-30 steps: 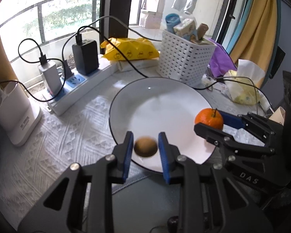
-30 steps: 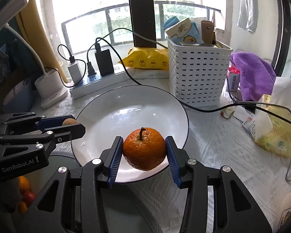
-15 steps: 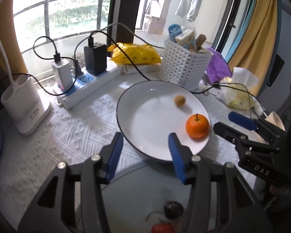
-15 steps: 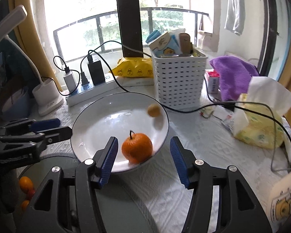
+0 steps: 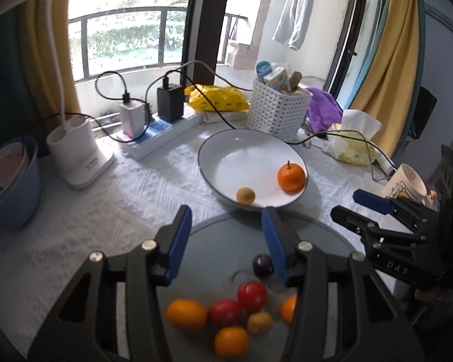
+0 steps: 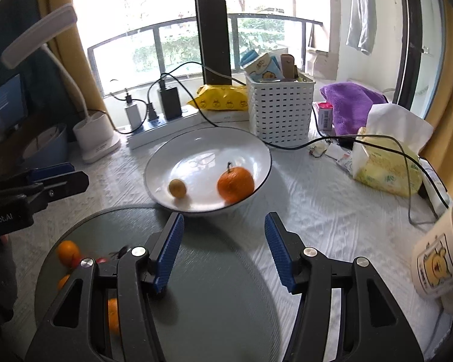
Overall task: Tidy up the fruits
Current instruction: 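Return both tools to the mat while the right grasps an orange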
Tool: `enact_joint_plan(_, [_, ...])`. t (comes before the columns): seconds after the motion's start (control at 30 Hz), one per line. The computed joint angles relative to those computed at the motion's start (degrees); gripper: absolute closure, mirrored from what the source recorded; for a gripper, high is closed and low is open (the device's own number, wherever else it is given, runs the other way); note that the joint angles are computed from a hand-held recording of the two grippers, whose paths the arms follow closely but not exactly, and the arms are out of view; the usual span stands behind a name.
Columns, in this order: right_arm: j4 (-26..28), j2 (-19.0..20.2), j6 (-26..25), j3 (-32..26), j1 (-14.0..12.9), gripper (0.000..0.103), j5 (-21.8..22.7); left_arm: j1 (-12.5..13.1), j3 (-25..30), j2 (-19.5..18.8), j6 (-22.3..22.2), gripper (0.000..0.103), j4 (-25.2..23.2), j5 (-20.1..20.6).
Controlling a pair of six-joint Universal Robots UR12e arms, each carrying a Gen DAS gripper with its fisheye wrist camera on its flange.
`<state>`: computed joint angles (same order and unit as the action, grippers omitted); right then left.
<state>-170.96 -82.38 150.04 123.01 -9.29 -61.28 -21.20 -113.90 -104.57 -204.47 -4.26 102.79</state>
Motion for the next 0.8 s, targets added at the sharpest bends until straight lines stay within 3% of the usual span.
enact_joint_plan(0.43, [3.1,-4.0,-4.2,4.6,-0.7,0.044,1.0,-2.1,-5.8,3.0,-3.7,0.053,1.3,2.0])
enact_joint_plan(0.8, [6.4,-5.4,-7.3,6.5,0.2,0.044,1.9,-3.1,-8.1,3.5,-6.1,0.053,0.6,0.2])
